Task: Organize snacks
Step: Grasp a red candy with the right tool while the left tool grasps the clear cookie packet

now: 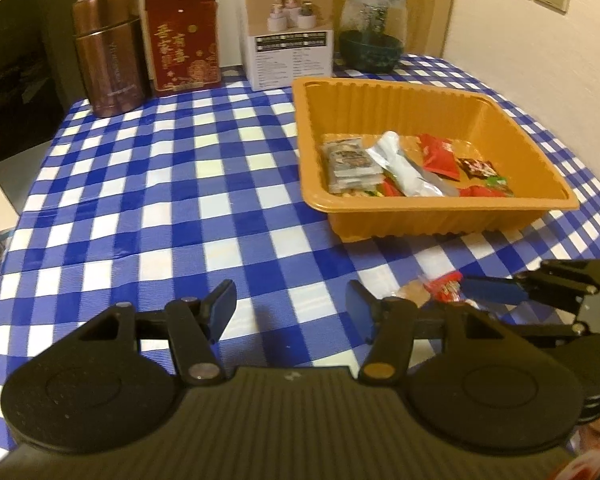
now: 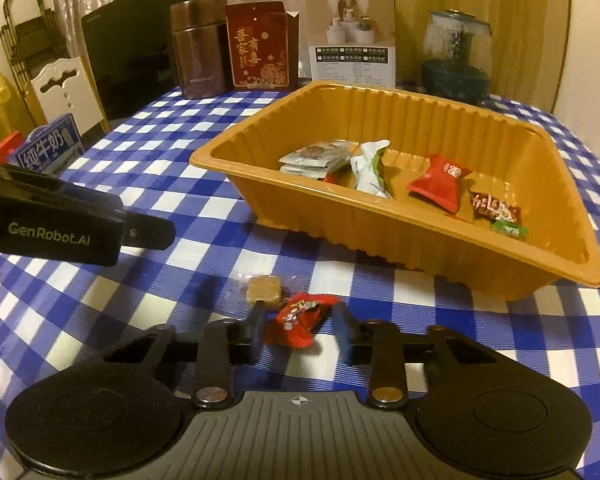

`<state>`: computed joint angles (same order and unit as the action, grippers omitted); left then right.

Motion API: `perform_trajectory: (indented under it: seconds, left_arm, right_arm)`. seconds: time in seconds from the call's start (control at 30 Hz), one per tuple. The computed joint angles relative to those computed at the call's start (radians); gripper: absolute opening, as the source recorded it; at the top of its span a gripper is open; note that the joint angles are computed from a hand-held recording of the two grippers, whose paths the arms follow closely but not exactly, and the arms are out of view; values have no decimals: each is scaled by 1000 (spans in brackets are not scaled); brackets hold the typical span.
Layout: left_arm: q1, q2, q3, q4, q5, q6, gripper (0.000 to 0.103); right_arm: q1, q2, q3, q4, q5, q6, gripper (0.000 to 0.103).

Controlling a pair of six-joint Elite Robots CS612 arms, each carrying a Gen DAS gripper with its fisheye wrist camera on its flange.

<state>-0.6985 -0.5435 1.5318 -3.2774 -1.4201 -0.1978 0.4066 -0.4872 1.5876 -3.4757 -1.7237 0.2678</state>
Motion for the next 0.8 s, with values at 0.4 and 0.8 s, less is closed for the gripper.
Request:
perform_trajectory:
  seconds: [0.4, 0.8]
  left_arm:
    - [-8, 28, -18, -42, -173, 247, 57]
    - [-11, 73, -91, -1, -223, 368, 40]
  right_arm:
    - [-15, -59, 84, 7, -41, 60, 22]
    - [-38, -76, 123, 20, -46, 137, 22]
